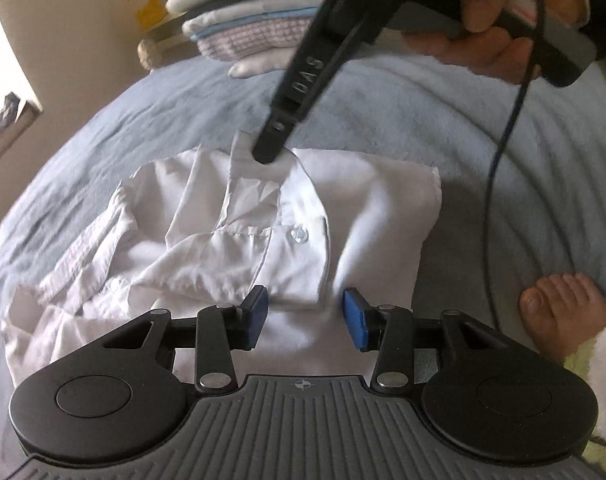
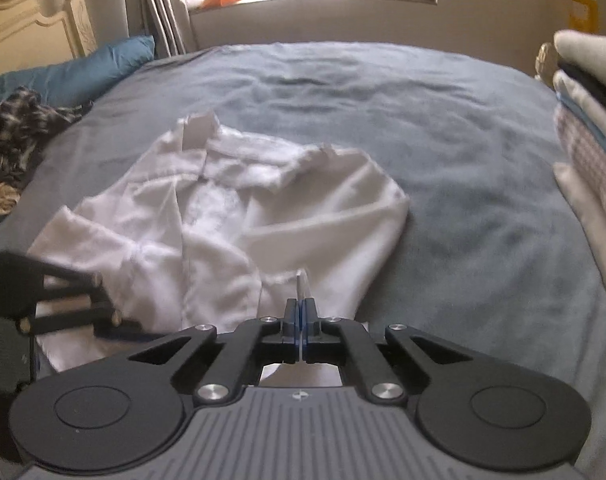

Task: Fold clothes

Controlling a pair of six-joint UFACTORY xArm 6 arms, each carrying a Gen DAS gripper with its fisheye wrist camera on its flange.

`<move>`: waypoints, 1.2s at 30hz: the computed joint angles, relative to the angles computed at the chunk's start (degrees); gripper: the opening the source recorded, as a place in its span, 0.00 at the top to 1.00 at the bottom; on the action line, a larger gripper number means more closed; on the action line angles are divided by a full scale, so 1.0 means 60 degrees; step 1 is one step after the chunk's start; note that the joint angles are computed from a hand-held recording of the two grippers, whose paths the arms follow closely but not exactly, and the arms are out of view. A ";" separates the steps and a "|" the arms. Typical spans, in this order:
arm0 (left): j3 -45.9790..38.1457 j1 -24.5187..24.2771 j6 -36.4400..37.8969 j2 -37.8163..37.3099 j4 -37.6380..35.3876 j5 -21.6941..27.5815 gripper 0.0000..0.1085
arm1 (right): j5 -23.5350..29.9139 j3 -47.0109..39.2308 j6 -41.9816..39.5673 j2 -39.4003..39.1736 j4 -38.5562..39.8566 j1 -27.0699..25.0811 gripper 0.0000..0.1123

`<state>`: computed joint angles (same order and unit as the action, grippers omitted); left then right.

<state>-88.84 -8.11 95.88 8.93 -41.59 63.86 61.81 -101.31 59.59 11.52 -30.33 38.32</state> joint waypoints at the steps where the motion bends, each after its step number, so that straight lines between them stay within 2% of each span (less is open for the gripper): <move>1: -0.0172 0.0031 -0.0265 0.0094 0.0012 0.0126 0.60 | -0.0025 -0.0182 -0.0181 0.0119 0.0057 -0.0100 1.00; 6: -0.0789 0.0078 -0.1082 0.0467 -0.0120 0.0179 0.60 | -0.0144 -0.1343 -0.1155 0.0927 0.0752 -0.0772 1.00; 11: -0.1214 0.0059 -0.1661 0.0778 -0.0186 -0.0044 0.60 | -0.0389 -0.2651 -0.1663 0.1904 0.2276 -0.1701 1.00; 15: -0.1406 0.0077 -0.2120 0.0916 -0.0076 0.0103 0.60 | -0.0357 -0.3549 -0.1569 0.2704 0.3336 -0.2397 1.00; 17: -0.1464 0.0107 -0.2224 0.0941 -0.0029 0.0259 0.60 | -0.0532 -0.3453 -0.1259 0.2804 0.3669 -0.2681 0.99; 20: -0.1568 0.0179 -0.2283 0.0979 -0.0006 0.0543 0.59 | -0.1388 -0.2416 -0.0811 0.2288 0.3988 -0.2933 0.98; 22: -0.1708 0.0286 -0.2380 0.1046 -0.0033 0.0910 0.57 | -0.2340 -0.1262 -0.0994 0.1527 0.4409 -0.2929 0.96; 23: -0.1819 0.0349 -0.2483 0.1105 -0.0031 0.1190 0.56 | -0.2490 -0.0887 -0.1170 0.1191 0.4547 -0.2851 0.95; 25: -0.2016 0.0422 -0.2655 0.1238 -0.0017 0.1546 0.56 | -0.2348 -0.0319 -0.1372 0.0554 0.4760 -0.2627 0.85; 29: -0.2109 0.0441 -0.2659 0.1360 0.0085 0.1842 0.56 | -0.2315 0.1016 -0.1001 -0.0714 0.5704 -0.2196 0.80; 34: -0.1816 0.0293 -0.2327 0.1239 0.0352 0.1595 0.55 | -0.2840 0.2756 0.0905 -0.1927 0.6286 -0.1747 0.75; 36: -0.1559 0.0192 -0.2165 0.1134 0.0526 0.1229 0.55 | -0.3074 0.3340 0.1550 -0.2206 0.6428 -0.1667 0.73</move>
